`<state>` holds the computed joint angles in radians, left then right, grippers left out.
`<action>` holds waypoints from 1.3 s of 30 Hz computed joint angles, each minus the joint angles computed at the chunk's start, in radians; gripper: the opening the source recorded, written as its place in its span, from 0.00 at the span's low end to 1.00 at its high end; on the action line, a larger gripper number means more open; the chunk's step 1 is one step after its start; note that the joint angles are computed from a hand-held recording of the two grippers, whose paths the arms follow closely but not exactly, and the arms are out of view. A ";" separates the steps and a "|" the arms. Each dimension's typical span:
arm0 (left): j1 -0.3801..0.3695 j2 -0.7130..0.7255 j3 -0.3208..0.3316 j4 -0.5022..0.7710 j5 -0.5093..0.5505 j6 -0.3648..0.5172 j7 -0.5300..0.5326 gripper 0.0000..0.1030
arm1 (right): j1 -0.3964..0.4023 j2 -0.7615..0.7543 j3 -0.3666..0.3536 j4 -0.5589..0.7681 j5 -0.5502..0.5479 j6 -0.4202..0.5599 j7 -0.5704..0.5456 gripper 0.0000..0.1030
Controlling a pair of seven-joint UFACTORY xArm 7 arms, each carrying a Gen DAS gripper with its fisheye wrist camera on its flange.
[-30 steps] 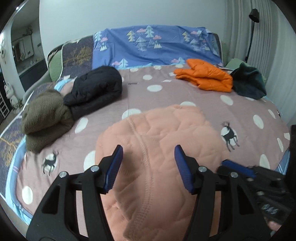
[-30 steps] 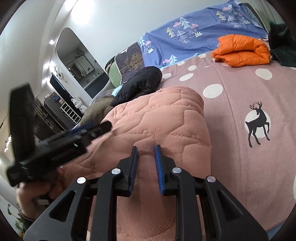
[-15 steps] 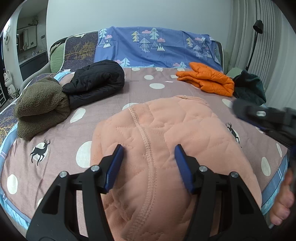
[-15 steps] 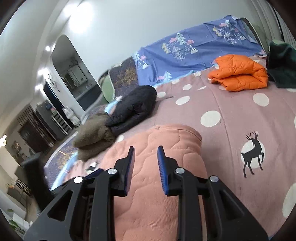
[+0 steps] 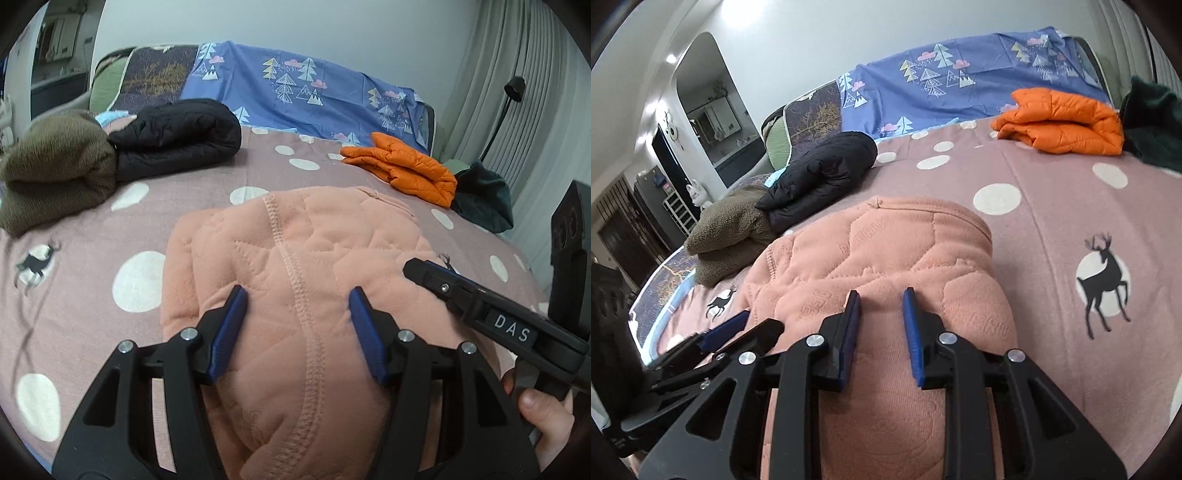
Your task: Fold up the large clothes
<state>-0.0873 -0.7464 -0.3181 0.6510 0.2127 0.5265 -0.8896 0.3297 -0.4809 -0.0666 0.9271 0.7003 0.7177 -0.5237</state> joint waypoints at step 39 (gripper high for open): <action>-0.324 -0.242 0.399 -0.223 -0.522 -0.044 0.237 0.93 | -0.121 0.129 -0.253 0.155 0.196 0.757 -0.007 0.99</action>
<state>-0.4108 -0.9880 0.0808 0.4276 -0.3089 0.4826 -0.6530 0.2083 -0.3518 -0.3199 1.0824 0.8965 1.4742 -0.5308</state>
